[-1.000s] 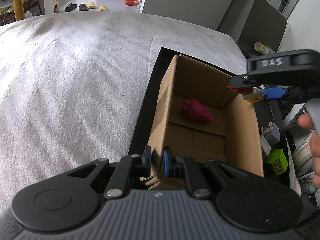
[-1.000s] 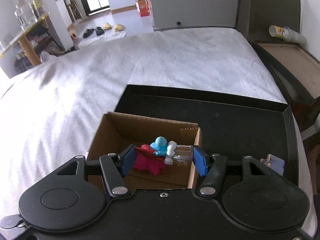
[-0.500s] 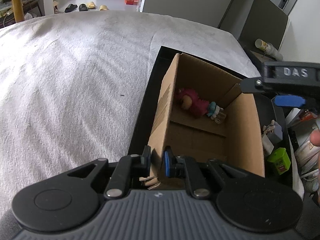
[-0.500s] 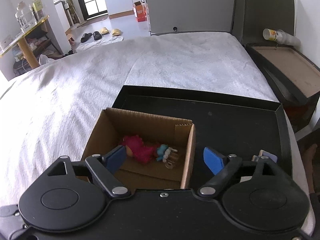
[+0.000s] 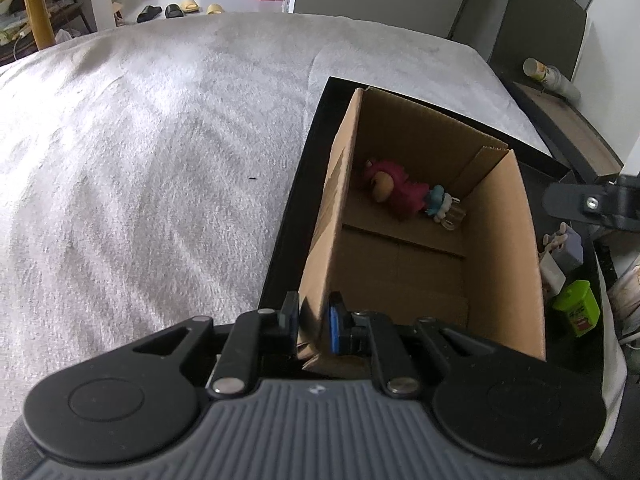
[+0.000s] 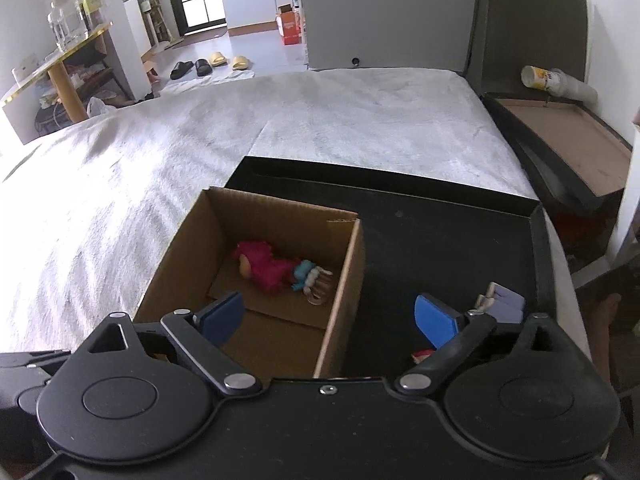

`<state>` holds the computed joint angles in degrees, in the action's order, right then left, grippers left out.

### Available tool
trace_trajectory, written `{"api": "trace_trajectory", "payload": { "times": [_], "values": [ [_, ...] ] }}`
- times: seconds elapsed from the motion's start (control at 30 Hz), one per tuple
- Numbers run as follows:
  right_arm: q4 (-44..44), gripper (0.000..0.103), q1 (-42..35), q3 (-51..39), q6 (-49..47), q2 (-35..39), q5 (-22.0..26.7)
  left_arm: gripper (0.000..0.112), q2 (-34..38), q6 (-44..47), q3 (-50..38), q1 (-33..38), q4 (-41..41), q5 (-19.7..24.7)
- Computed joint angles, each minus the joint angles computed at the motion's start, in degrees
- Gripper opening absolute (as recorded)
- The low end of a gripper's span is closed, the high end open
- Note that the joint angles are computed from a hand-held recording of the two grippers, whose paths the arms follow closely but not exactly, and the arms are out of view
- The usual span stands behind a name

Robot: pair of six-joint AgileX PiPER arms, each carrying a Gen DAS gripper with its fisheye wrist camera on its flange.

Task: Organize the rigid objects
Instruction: 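Move the right gripper back to the green cartoon box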

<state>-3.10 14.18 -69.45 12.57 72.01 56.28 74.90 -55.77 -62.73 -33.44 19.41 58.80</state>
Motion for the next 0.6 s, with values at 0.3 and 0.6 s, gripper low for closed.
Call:
{"api": "trace_trajectory", "payload": {
  "times": [0.3, 0.6],
  "values": [
    [6.4, 0.095, -6.0, 1.6, -7.1, -3.4, 2.0, 0.013, 0.2, -1.5, -1.4, -2.3, 2.3, 3.0],
    [10.5, 0.095, -10.5, 4.7, -14.2, -7.9, 2.5, 0.013, 0.3, -1.2, -2.3, -3.2, 2.8, 4.6]
  ]
}}
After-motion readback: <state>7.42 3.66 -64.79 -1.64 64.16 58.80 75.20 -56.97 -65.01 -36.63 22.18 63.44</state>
